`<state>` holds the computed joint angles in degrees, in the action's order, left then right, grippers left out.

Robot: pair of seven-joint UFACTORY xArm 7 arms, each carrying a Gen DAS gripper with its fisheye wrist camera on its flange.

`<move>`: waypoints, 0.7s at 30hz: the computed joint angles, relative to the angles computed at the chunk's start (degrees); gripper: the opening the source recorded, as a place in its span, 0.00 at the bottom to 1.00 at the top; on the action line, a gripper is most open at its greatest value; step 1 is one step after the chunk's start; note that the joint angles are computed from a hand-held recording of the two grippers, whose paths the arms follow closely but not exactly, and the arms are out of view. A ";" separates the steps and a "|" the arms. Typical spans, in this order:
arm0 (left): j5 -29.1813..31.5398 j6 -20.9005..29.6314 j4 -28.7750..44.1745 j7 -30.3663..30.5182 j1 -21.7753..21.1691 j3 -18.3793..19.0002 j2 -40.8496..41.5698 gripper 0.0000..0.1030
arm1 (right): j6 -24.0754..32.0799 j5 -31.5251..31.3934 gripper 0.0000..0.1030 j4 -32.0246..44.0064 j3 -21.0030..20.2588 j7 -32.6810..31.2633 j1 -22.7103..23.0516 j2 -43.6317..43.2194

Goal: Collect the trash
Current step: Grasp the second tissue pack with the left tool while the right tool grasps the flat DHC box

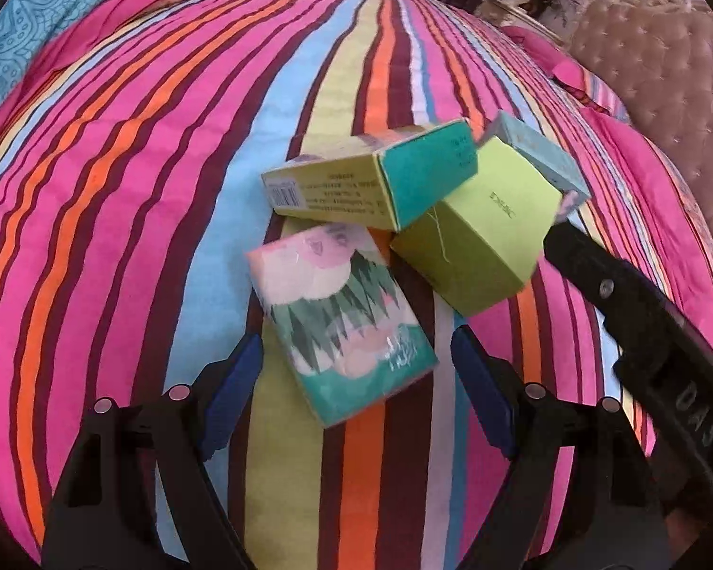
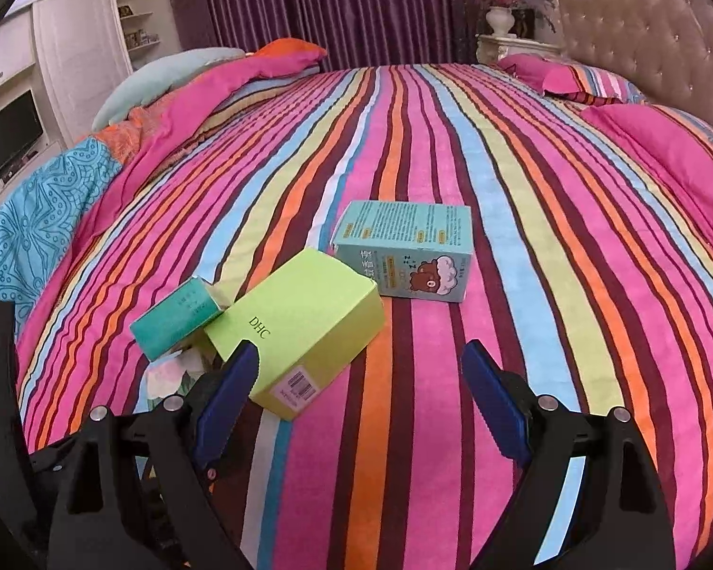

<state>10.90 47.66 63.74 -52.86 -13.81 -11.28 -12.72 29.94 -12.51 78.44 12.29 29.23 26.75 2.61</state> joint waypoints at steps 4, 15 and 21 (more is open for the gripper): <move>3.47 1.16 1.73 -2.76 0.30 -0.80 1.70 0.76 | 2.19 0.17 0.80 2.84 0.28 -0.23 0.80 2.23; -0.38 -2.19 -5.38 6.24 0.60 1.90 -4.98 0.53 | 7.36 -7.29 0.89 9.38 -0.76 7.15 5.69 6.94; -3.62 -3.57 -9.07 11.01 2.13 2.67 -8.64 0.53 | 13.29 -14.94 0.89 14.11 -2.63 16.38 9.43 10.34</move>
